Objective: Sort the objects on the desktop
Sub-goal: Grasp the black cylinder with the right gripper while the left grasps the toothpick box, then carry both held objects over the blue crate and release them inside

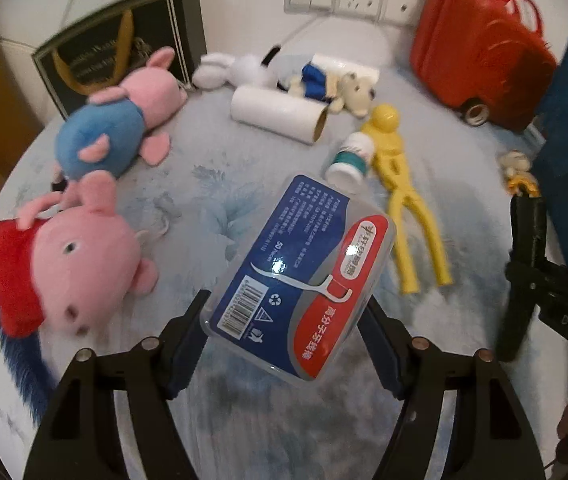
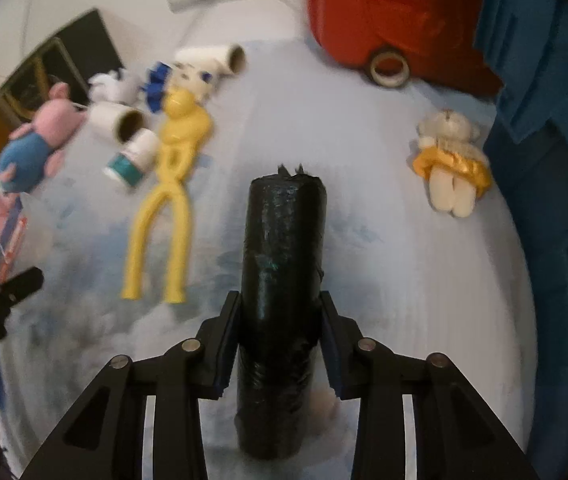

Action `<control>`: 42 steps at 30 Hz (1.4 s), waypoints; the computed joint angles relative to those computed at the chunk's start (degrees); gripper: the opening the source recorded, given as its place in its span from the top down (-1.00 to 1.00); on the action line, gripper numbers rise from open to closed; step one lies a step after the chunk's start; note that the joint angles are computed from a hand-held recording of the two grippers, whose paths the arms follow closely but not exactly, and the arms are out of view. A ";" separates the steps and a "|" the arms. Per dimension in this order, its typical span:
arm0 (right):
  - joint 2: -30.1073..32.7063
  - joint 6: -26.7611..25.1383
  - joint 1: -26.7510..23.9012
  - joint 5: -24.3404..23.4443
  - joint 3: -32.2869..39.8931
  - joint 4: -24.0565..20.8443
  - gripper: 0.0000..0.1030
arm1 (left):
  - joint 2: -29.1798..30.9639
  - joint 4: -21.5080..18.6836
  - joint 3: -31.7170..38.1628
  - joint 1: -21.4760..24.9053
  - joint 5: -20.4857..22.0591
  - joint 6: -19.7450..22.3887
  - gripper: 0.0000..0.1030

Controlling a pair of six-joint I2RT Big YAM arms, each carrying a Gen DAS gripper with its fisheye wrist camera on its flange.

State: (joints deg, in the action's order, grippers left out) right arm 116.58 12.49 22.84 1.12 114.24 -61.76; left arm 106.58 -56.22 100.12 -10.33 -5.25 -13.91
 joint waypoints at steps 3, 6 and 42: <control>-3.33 -0.74 0.78 0.00 -2.05 2.58 0.31 | -5.40 1.42 -4.28 0.59 -0.11 1.67 -0.39; -8.92 -1.92 2.33 1.15 -7.09 6.18 0.32 | -10.39 1.95 -6.68 -0.57 -1.32 1.48 -0.39; -58.65 -21.00 -30.03 -9.54 -25.56 9.12 0.32 | -6.96 1.49 24.78 -44.14 -25.84 -5.27 -0.39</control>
State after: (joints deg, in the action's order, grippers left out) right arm 57.93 -8.51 -7.18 -8.42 88.68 -52.64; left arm 99.61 -54.73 124.90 -54.47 -31.09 -19.17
